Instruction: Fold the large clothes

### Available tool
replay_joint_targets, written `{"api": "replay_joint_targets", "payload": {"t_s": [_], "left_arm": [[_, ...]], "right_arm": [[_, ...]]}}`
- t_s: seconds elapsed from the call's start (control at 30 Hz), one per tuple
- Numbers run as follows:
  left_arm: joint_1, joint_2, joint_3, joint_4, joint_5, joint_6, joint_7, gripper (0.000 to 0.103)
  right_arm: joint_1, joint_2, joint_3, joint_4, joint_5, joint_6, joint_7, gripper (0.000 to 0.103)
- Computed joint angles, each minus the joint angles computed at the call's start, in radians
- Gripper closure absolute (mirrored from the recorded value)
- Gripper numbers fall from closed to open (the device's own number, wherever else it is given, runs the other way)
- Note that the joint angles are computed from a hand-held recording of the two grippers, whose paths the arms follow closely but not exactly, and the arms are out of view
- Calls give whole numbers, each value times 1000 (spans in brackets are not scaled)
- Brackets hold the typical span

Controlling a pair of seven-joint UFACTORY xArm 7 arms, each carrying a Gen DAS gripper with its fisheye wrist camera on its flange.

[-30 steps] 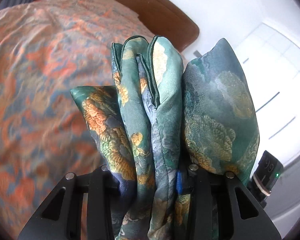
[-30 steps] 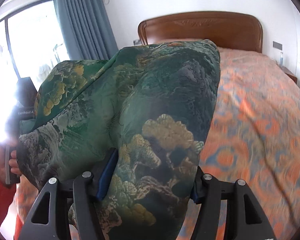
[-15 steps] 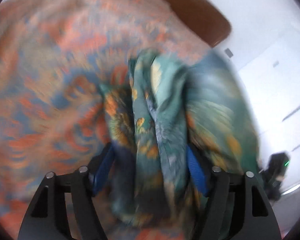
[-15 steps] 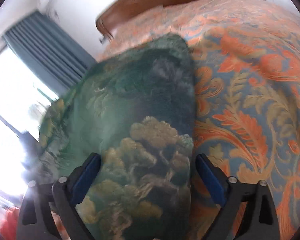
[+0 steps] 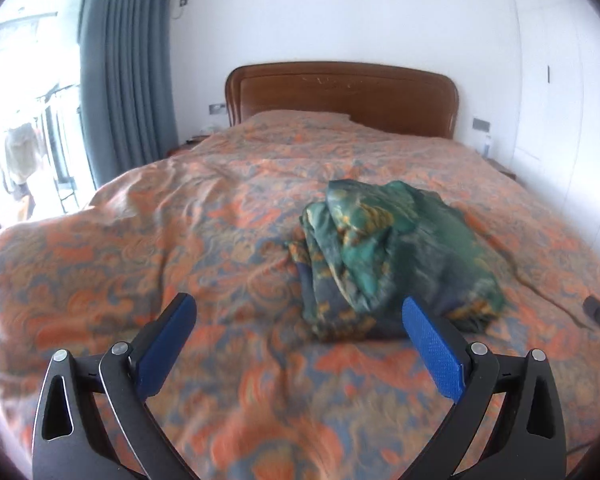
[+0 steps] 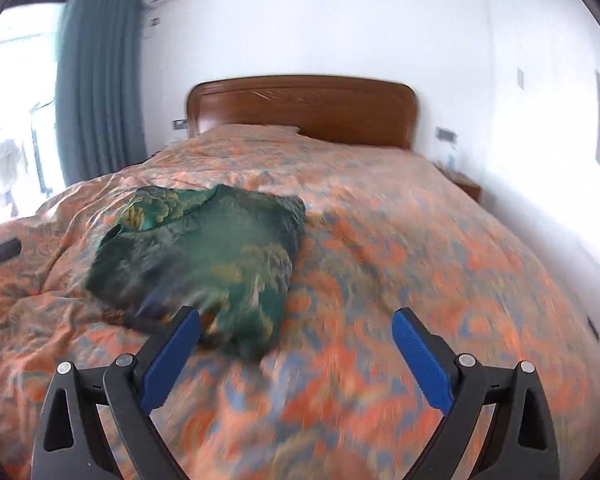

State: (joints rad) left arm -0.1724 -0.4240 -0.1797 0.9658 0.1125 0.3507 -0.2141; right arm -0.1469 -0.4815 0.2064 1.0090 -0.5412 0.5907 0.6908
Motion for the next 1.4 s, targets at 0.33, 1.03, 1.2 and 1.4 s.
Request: {"api": "replay_joint_targets", "payload": {"t_s": [0.33,1.03,1.2,1.4], "left_arm": [[65,-192,-119,-96,117,84,-136,0],[-117,-349,-68,-190,-40,310,-5,0],[-102,-354,-80,-184,-35,330,-14,0],[-104,-364,-75,-188,-47,320,-16,0]], "right_arm": [[34,-287,125,-148,28,185,87,5],[132,-408,193,-123,168,425,54,5],[127,-399,229,-108,141,435,69,5],[141,-379,242,-77,135,450,67,5]]}}
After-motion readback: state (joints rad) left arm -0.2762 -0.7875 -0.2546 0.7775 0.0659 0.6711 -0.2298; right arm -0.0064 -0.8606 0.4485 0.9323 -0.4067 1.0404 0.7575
